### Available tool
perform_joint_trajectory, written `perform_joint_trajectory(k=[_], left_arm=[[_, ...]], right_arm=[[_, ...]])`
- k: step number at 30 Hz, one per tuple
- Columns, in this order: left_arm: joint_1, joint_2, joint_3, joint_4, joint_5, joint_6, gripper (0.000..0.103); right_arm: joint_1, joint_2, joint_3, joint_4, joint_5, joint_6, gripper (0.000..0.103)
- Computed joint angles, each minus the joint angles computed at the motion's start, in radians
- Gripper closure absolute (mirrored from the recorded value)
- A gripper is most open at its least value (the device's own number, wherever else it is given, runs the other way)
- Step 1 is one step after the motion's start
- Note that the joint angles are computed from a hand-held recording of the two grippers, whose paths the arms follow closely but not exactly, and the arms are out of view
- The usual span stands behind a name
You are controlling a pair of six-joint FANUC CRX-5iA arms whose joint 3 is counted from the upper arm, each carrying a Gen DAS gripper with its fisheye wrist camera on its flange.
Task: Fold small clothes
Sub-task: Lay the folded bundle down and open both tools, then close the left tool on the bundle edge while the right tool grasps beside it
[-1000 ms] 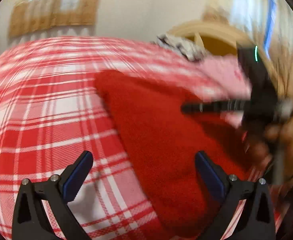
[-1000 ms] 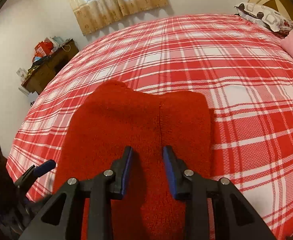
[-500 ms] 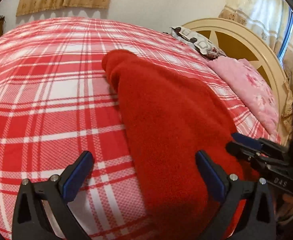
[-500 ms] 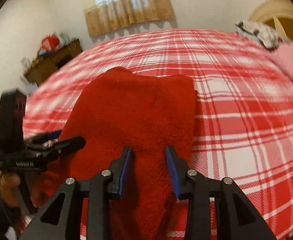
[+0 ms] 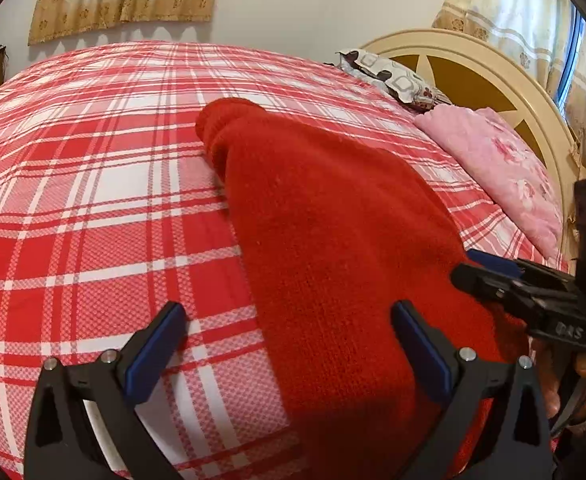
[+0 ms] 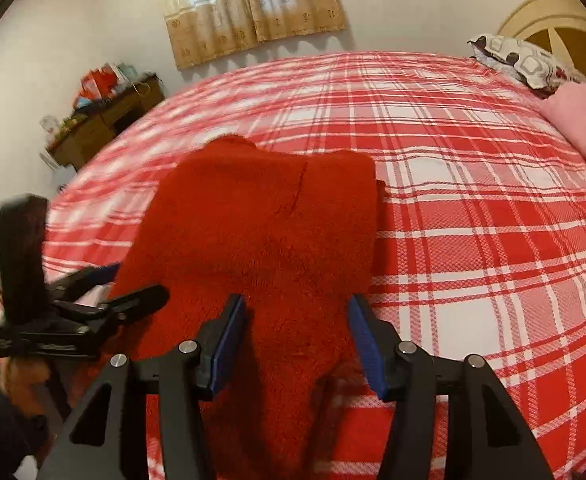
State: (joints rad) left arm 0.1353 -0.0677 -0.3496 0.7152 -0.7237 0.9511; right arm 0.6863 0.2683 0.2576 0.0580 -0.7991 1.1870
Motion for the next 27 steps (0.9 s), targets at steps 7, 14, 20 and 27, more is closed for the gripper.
perform_joint_trajectory(k=[7,14,20,27], left_arm=[[-0.004,0.000,0.001,-0.008,0.006,0.008,0.000],[0.003,-0.004,-0.021,0.052,0.003,-0.043,0.000],[-0.002,-0.008,-0.032,0.079,0.005,-0.094,0.000],[0.000,0.019,-0.005,0.075,-0.040,-0.087,0.000]], right_arm=[[-0.111,0.047,0.080,-0.146,0.007,-0.060,0.042],[-0.186,0.136,0.206,-0.341,-0.053,-0.021,0.040],[-0.206,0.189,0.279,-0.407,-0.067,0.012,0.038],[-0.229,0.256,0.369,-0.481,-0.104,0.048,0.038]])
